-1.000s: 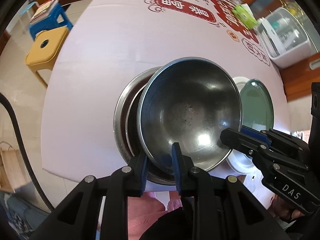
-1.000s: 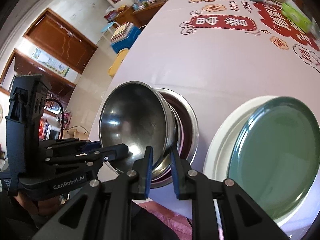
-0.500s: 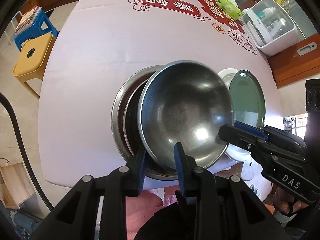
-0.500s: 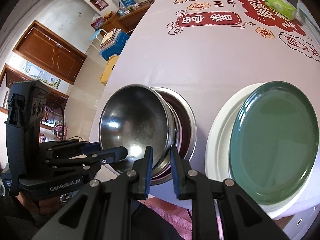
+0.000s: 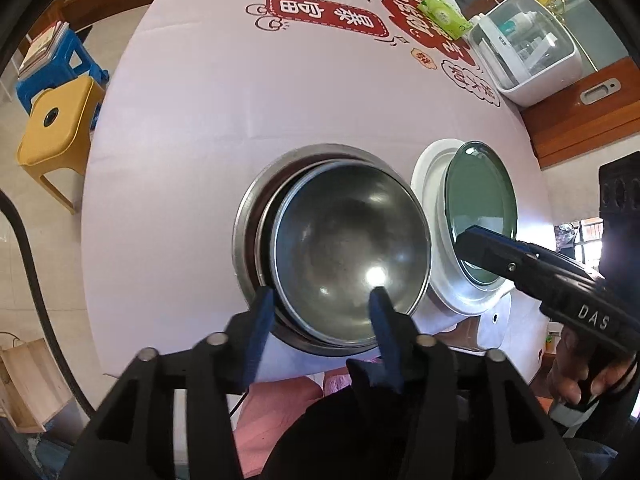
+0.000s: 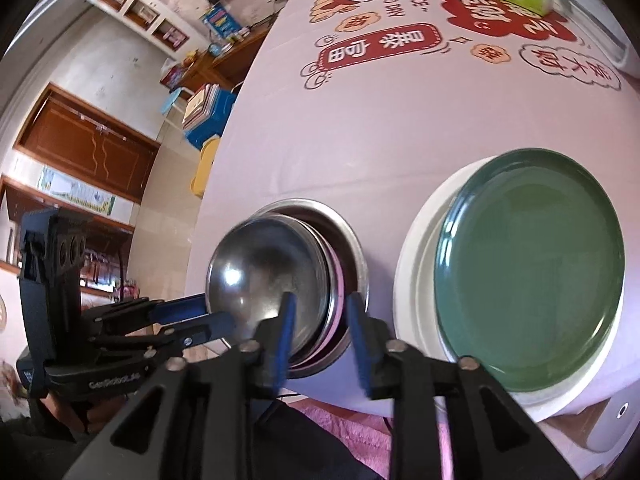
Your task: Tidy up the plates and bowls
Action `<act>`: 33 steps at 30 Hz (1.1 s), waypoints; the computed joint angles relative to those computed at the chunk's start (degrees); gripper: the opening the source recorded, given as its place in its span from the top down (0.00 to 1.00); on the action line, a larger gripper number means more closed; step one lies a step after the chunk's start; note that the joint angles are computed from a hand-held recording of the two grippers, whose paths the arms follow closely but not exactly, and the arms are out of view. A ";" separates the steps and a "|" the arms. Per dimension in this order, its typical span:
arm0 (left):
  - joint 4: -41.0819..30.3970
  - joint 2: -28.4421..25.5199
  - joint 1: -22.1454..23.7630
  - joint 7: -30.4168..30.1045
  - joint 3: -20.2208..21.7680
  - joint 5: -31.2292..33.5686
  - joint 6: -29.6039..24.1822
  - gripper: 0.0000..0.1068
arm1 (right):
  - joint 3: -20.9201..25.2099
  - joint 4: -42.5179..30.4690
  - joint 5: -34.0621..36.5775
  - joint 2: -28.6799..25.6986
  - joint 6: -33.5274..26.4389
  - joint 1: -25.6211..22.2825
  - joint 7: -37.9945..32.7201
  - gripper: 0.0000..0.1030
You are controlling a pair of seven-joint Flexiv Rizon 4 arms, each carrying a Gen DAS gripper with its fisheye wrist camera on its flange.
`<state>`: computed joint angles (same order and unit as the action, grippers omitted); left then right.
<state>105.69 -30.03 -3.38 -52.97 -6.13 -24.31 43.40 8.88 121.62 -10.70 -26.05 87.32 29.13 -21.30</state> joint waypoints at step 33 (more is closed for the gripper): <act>-8.41 -9.98 1.29 -2.09 0.42 2.61 -3.57 0.45 | 19.89 0.62 2.62 -15.05 23.12 -17.86 11.69 0.55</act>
<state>97.27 -40.00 -2.09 -55.06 -5.71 -21.70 39.83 28.76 122.24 -8.08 -41.09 110.43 11.27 -9.61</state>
